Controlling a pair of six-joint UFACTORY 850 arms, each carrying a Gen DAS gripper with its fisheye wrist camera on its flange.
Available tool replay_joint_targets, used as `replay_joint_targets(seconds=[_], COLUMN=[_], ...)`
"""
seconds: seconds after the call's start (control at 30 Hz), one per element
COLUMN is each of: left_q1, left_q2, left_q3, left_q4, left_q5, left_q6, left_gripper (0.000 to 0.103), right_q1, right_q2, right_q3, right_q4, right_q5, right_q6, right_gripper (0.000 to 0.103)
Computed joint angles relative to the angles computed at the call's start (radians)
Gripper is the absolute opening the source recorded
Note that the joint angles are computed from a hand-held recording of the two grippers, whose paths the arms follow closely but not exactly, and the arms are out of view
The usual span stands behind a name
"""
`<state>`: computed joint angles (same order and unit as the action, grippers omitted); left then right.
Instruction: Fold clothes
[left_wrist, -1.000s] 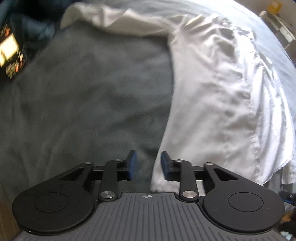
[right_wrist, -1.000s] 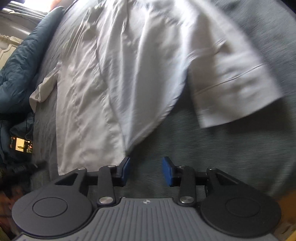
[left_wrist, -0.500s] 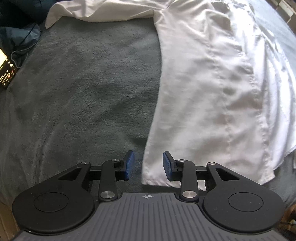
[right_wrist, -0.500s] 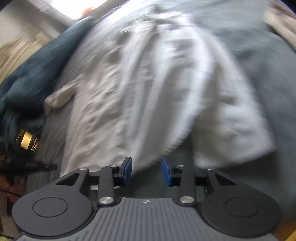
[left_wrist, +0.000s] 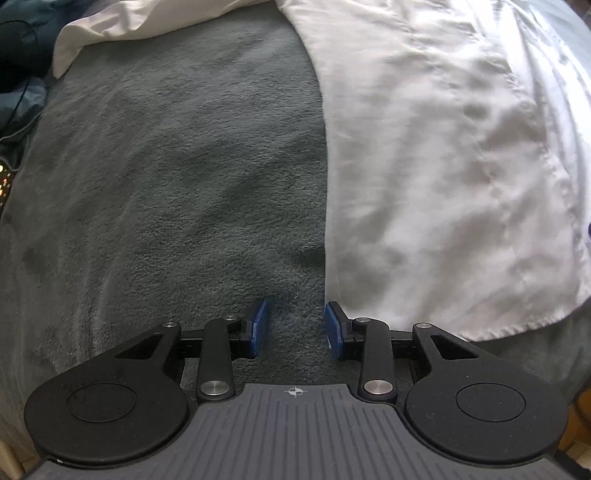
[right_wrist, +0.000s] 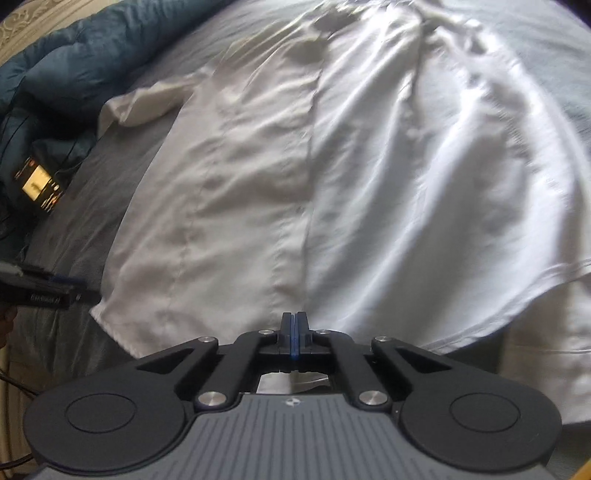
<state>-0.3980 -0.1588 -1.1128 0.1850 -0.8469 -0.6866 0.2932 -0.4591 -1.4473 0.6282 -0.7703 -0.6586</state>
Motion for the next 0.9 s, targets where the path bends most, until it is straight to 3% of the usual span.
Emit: replay_joint_targets(seconds=[0.13, 0.2, 0.3, 0.33, 0.37, 0.43, 0.5, 0.6, 0.9], left_q1=[0.001, 0.004, 0.014, 0.017, 0.020, 0.024, 0.023, 0.018, 0.027], left_q2=[0.004, 0.007, 0.014, 0.015, 0.015, 0.015, 0.012, 0.010, -0.010], left_q3=[0.006, 0.005, 0.011, 0.012, 0.013, 0.014, 0.015, 0.016, -0.001], left_q4=[-0.012, -0.021, -0.038, -0.041, -0.045, -0.054, -0.058, -0.057, -0.103], left_q5=[0.007, 0.009, 0.020, 0.022, 0.023, 0.026, 0.029, 0.033, 0.017], left_q6=[0.034, 0.057, 0.093, 0.101, 0.109, 0.123, 0.145, 0.175, 0.226], left_gripper=[0.034, 0.034, 0.034, 0.034, 0.034, 0.034, 0.034, 0.034, 0.034], right_q1=[0.008, -0.003, -0.012, -0.008, 0.000, 0.017, 0.031, 0.050, 0.073], right_q2=[-0.003, -0.014, -0.019, -0.023, -0.027, -0.047, -0.060, -0.069, -0.020], right_q3=[-0.003, -0.021, -0.039, -0.048, -0.055, -0.077, -0.088, -0.092, -0.038], right_q4=[-0.099, -0.063, 0.021, 0.025, 0.013, -0.020, -0.069, -0.134, -0.261], right_q5=[0.029, -0.003, -0.019, -0.018, -0.008, -0.005, -0.003, 0.001, 0.102], right_q6=[0.096, 0.103, 0.090, 0.086, 0.094, 0.101, 0.119, 0.142, 0.270], right_gripper=[0.001, 0.001, 0.013, 0.025, 0.031, 0.034, 0.033, 0.001, 0.001])
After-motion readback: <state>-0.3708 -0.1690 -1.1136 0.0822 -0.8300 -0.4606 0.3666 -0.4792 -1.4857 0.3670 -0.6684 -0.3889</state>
